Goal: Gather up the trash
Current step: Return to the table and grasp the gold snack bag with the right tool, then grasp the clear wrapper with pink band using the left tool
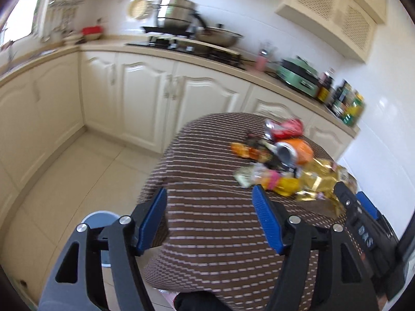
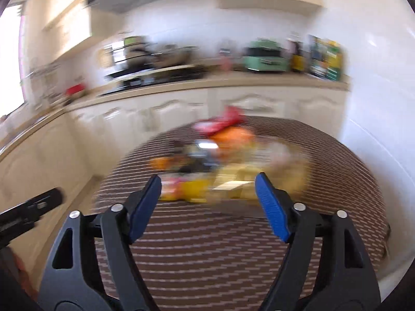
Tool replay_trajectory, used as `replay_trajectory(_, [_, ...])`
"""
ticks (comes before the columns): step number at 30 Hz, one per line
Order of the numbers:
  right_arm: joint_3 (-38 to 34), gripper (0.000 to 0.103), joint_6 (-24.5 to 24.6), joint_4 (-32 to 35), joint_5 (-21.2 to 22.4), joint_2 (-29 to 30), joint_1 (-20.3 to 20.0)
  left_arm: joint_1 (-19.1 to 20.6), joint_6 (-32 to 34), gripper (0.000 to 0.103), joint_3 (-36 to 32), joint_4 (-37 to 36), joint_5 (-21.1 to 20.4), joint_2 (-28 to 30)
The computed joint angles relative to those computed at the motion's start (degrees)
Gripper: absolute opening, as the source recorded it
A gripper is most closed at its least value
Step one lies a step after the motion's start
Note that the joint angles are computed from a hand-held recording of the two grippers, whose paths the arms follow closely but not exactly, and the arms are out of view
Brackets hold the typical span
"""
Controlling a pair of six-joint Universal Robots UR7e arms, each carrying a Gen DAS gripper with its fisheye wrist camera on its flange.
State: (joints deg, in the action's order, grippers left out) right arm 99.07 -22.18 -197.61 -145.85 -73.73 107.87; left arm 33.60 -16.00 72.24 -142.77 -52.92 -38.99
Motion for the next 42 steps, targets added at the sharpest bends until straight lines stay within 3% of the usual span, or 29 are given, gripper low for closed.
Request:
replay_trajectory(3, [2.53, 0.078, 11.53, 7.82, 4.39, -5.39, -3.96, -0.51, 1.58, 0.068, -2.25, 1.28, -0.65, 2.3])
replay_trajectory(6, [4.04, 0.078, 21.96, 17.86, 15.32, -10.21, -8.74, -0.76, 2.37, 0.068, -4.53, 2.48, -0.57, 4.38])
replay_trajectory(11, [3.67, 0.076, 26.12, 23.19, 28.25, -11.91, -13.05, -0.46, 2.39, 0.068, -6.56, 4.42, -0.56, 5.79])
replay_trajectory(12, [3.76, 0.058, 25.79, 22.98, 29.41, -12.0, -13.29, -0.34, 2.11, 0.068, -7.49, 5.09, -0.71, 6.41])
replay_trajectory(15, [4.0, 0.038, 22.45, 20.89, 28.99, -11.69, -12.82, -0.11, 2.5, 0.068, -9.71, 6.29, -1.05, 8.13])
replay_trajectory(18, [4.29, 0.033, 17.16, 13.68, 24.93, -10.62, -11.18, 0.2, 2.78, 0.068, -11.73, 7.18, -2.25, 9.74])
replay_trajectory(20, [3.58, 0.032, 12.59, 9.43, 21.14, -9.42, -9.95, 0.46, 2.21, 0.068, -13.24, 8.35, -2.67, 10.88])
replay_trajectory(25, [1.57, 0.032, 8.09, 6.47, 19.14, -7.38, -8.95, 1.92, -1.09, 0.069, -17.55, 11.88, -4.54, 13.82])
replay_trajectory(39, [-3.01, 0.032, 4.86, 7.48, 17.8, -1.94, -8.89, 4.35, -2.17, 0.068, -26.99, 13.0, -6.88, 20.66])
replay_trajectory(42, [-2.89, 0.032, 4.54, 7.39, 17.61, -1.79, -8.74, 4.77, -1.57, 0.05, -27.98, 13.01, -9.63, 21.15])
